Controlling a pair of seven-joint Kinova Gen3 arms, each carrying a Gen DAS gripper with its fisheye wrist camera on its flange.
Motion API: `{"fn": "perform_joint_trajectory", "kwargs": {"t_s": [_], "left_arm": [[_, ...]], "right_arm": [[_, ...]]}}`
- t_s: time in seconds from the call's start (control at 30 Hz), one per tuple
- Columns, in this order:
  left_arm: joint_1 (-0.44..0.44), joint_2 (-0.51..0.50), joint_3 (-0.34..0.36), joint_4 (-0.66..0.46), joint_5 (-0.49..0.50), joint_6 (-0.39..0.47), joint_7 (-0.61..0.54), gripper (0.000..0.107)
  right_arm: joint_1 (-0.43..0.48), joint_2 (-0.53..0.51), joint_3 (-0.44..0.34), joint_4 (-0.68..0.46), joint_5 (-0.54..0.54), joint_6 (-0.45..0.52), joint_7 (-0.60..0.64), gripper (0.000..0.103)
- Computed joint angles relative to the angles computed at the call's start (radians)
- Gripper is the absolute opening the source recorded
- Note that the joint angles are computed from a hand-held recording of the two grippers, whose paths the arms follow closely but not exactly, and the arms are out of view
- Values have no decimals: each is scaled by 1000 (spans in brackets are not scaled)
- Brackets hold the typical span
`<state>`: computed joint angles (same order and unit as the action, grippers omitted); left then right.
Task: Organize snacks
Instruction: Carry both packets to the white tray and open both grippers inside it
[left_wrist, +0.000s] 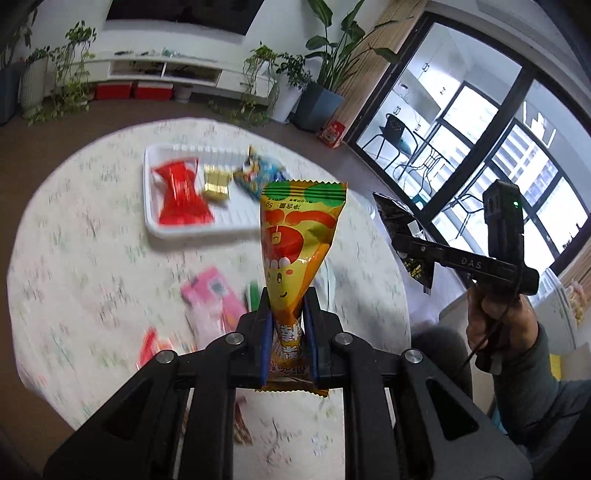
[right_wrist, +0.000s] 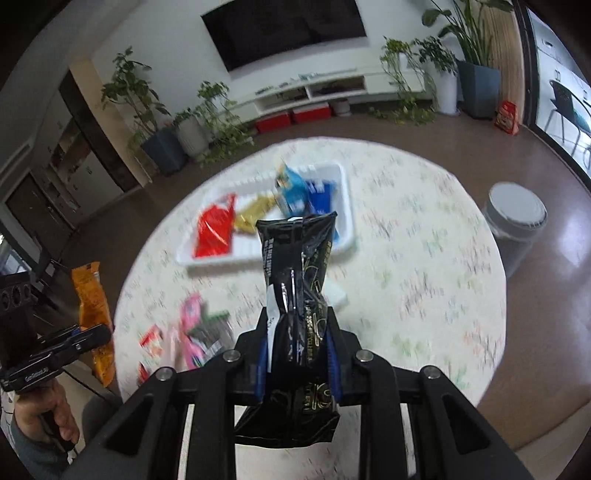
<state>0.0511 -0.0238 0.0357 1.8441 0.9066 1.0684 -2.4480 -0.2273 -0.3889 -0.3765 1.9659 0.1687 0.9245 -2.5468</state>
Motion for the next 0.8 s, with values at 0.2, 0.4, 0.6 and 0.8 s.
{"fn": "perform_joint_trajectory", "kwargs": {"t_s": [0.2,0.4,0.6,0.8], "left_arm": [[55,179,11,-277,-65,-4,166,13],[71,401,150,-555,-273,-53,405,13],[160,590,145,-795,-437,24,575,14],[197,672,162,-862,-516,4,639,14]], "right_arm": [[-15,124,98,-121,19,-112,118,27],[-47,302,158,-234,28,-179,214,27],[-72,462,239,-300,-58,-189,333,27],[-78,526,279,-281,-87,-206,355,27]]}}
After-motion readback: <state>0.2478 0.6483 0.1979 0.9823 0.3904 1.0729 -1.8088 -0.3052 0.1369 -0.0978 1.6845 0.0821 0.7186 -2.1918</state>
